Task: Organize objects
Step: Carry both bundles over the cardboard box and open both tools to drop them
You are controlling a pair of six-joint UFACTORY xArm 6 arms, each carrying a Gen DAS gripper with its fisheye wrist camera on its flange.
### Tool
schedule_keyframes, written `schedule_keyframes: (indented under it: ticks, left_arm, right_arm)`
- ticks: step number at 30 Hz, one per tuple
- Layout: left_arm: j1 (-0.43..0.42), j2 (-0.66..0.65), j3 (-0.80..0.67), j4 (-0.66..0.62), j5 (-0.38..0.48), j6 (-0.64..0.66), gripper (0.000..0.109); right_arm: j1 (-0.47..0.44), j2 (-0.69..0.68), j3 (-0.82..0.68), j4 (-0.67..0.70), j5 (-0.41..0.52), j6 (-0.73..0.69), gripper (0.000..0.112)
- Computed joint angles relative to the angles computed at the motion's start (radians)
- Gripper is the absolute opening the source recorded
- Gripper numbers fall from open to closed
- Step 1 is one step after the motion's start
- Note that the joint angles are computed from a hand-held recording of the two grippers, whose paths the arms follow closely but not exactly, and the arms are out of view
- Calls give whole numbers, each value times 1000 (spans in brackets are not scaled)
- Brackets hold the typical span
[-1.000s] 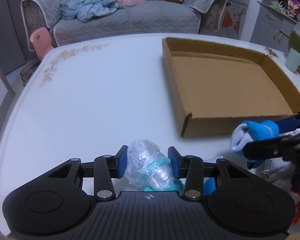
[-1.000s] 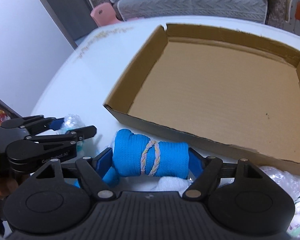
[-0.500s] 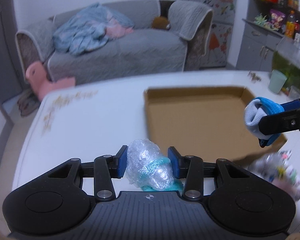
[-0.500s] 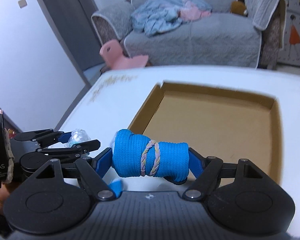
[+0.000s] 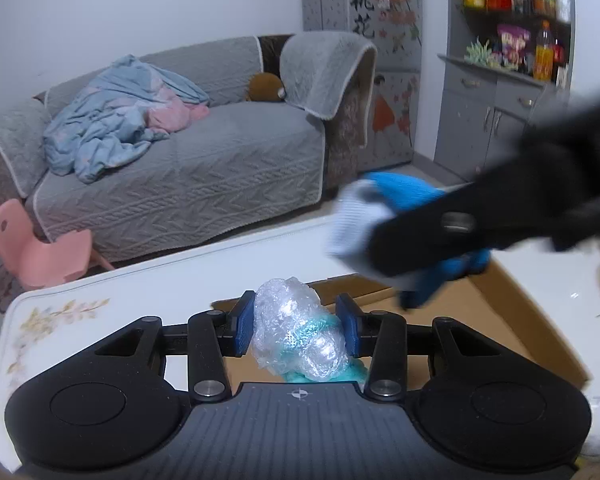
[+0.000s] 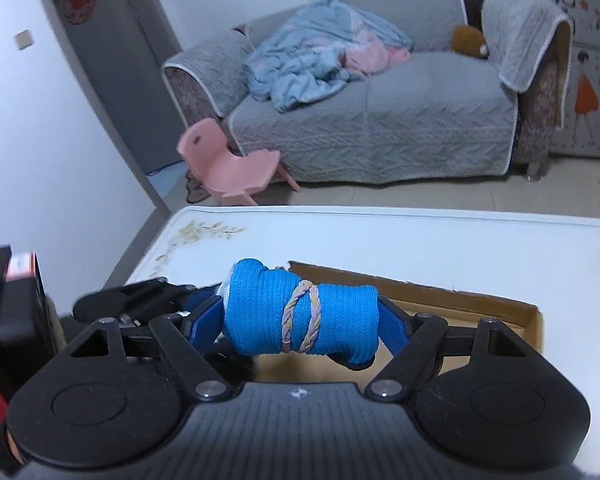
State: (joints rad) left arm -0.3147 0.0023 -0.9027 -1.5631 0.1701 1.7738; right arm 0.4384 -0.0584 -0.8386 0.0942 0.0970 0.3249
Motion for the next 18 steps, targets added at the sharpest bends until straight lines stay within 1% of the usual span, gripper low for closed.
schedule_keyframes:
  ticks: [3, 5, 7, 9, 12, 15, 17, 18]
  left_arm:
    - [-9, 108, -75, -90, -22, 94, 50]
    - [-8, 159, -110, -112, -29, 107, 50]
    - [-7, 196, -134, -136, -41, 127, 50]
    - [-5, 228, -151, -127, -45, 126, 50]
    - [-6, 257, -166, -116, -77, 115, 50]
    - [-9, 278, -176, -113, -97, 107, 50]
    - [-11, 282, -170, -54, -104, 43, 51]
    - [-13, 281, -172, -73, -109, 62, 53]
  right_arm:
    - [-7, 99, -75, -8, 15, 23, 76]
    - [-10, 179, -136, 10, 22, 14, 76]
    - [-12, 225, -179, 7, 45, 29, 76]
    - [-18, 238, -191, -19, 60, 64, 76]
    - [-18, 279, -224, 21, 84, 52, 76]
    - [-23, 307, -249, -18, 103, 106, 77]
    - [-25, 319, -258, -5, 113, 107, 78]
    - [-26, 320, -258, -18, 113, 128, 80]
